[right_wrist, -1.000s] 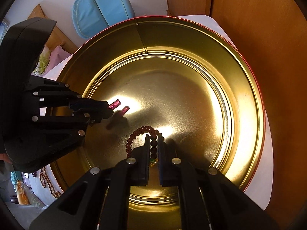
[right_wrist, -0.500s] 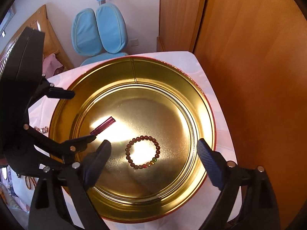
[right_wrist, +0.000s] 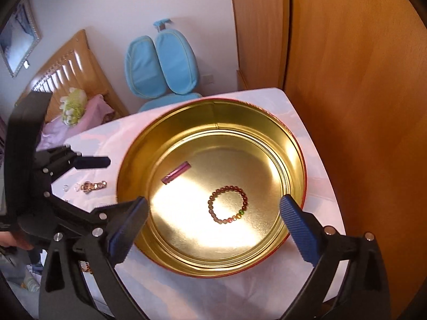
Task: Organize jewelry
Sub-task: 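Withdraw both tools from the tin back toward the table, then grasp a silver ring with the left tool while the right tool grasps the rose-gold watch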
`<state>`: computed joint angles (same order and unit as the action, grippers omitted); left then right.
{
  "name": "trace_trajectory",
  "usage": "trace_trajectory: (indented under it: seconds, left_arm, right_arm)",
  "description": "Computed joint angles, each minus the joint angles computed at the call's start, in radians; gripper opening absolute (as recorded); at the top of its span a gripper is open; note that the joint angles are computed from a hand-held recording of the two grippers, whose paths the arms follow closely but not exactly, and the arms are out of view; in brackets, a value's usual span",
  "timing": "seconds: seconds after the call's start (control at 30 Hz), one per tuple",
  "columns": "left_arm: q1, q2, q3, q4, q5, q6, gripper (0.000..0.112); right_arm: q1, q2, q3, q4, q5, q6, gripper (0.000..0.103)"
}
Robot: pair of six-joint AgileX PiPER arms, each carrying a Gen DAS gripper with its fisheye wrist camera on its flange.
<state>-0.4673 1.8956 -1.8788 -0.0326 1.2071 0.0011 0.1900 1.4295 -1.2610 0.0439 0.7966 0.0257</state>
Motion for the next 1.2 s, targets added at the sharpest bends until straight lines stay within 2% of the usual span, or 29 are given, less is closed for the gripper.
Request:
trace_trajectory:
  seconds: [0.1, 0.23, 0.37, 0.53, 0.67, 0.8, 0.9, 1.0, 1.2]
  left_arm:
    - [-0.027, -0.105, 0.166, 0.097, -0.097, -0.080, 0.086]
    - [-0.039, -0.234, 0.338, 0.152, -0.150, -0.176, 0.086]
    - [-0.010, -0.342, 0.465, 0.155, -0.158, -0.244, 0.086]
    - [0.058, -0.493, 0.601, 0.160, -0.159, -0.357, 0.086]
    - [0.151, -0.598, 0.666, 0.143, -0.144, -0.376, 0.086]
    - [0.263, -0.663, 0.730, 0.139, -0.138, -0.317, 0.086]
    - [0.408, -0.676, 0.776, 0.056, -0.174, -0.182, 0.086]
    - [0.571, -0.639, 0.788, -0.054, -0.201, 0.005, 0.086]
    - [0.807, -0.527, 0.765, -0.171, -0.227, 0.250, 0.086]
  right_arm:
    - [0.000, -0.035, 0.025, 0.015, -0.033, -0.009, 0.099]
    - [-0.010, -0.065, 0.026, 0.109, -0.011, -0.104, 0.099]
    - [0.067, -0.076, 0.020, 0.055, 0.003, -0.121, 0.099]
    - [0.120, -0.066, 0.014, 0.158, -0.005, -0.244, 0.099]
    - [0.174, -0.019, -0.019, 0.226, -0.006, -0.287, 0.099]
    - [0.262, 0.037, -0.067, 0.196, -0.015, -0.239, 0.099]
    - [0.320, 0.087, -0.104, 0.183, -0.026, -0.207, 0.099]
    - [0.389, 0.166, -0.166, 0.139, -0.035, -0.134, 0.099]
    - [0.511, 0.391, -0.379, 0.072, 0.028, -0.054, 0.099]
